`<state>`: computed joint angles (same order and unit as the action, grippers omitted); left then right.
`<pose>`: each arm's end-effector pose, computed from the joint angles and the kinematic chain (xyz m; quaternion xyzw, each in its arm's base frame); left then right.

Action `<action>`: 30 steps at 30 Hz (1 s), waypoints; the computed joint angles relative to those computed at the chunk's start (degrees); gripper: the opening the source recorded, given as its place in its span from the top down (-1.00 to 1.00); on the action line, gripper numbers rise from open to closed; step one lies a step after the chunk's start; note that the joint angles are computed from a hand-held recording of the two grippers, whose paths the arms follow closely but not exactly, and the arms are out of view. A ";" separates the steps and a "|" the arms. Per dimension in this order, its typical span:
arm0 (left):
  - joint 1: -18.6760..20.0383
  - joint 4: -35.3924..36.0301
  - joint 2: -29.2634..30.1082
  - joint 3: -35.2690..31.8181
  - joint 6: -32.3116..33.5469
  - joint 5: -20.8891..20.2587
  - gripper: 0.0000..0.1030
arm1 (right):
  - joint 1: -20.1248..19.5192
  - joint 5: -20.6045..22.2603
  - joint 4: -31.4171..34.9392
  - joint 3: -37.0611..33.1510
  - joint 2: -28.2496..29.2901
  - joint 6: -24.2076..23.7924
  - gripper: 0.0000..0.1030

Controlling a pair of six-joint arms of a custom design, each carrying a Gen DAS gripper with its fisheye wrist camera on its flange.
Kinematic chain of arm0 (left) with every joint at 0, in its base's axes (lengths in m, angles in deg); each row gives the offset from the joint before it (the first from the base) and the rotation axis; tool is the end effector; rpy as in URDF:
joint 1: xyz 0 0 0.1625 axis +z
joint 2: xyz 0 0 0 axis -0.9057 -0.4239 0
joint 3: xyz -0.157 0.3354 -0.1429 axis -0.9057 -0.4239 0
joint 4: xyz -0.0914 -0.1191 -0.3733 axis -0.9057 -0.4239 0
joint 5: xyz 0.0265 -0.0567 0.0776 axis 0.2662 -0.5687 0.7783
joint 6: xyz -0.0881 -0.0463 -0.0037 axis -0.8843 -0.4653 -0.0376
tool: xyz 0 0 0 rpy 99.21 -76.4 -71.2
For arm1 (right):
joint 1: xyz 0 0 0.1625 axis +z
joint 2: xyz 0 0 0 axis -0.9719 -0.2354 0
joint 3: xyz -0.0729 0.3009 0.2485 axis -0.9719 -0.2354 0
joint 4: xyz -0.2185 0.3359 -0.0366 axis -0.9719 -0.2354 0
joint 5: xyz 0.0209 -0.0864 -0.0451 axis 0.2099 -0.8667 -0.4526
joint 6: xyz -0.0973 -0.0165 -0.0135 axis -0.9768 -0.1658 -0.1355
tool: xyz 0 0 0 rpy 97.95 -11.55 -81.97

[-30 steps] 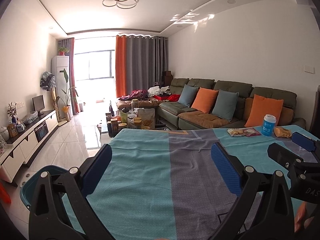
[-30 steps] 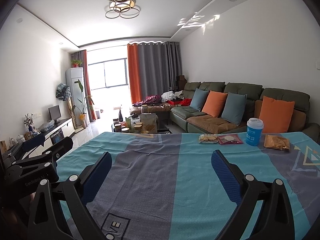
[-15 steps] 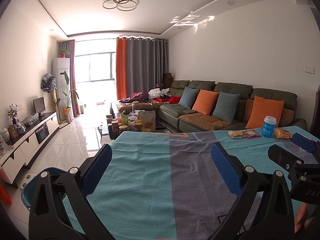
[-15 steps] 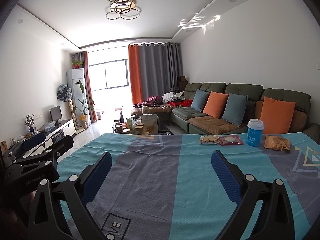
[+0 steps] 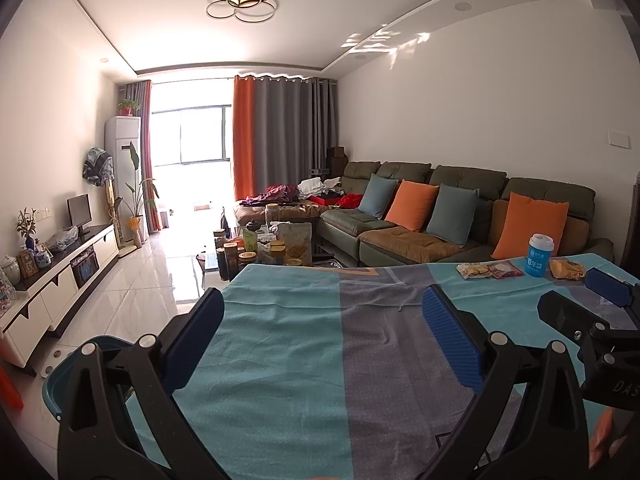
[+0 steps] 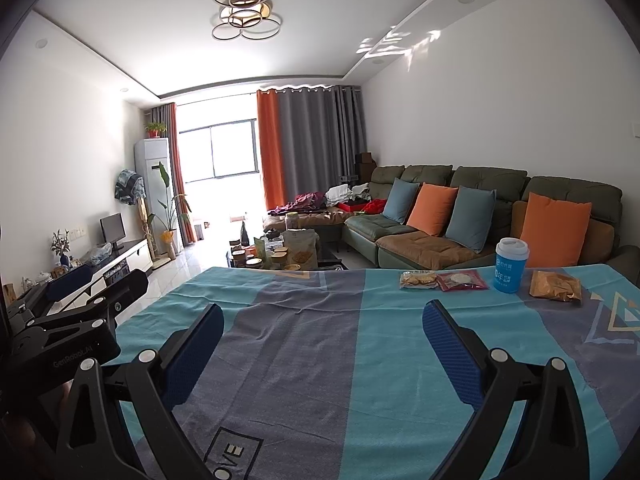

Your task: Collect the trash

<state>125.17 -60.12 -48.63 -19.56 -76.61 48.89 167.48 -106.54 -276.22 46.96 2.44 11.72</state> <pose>-0.1924 -0.7281 0.0284 0.2501 0.7246 -0.5688 0.2982 0.1324 -0.6583 0.1549 0.2382 -0.7629 0.5475 0.2480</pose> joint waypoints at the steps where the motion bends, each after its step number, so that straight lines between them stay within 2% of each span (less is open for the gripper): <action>1: 0.02 -0.12 -0.02 0.03 0.05 -0.08 -0.89 | 0.03 -0.02 -0.09 0.06 0.00 0.00 -0.87; 30: -0.03 -0.76 0.18 -0.15 0.73 -0.28 -0.89 | 0.03 0.14 0.24 -0.20 0.08 0.34 -0.87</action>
<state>125.14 -60.88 -48.45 -19.71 -75.88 48.61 167.50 -106.40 -275.99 46.76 2.53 12.06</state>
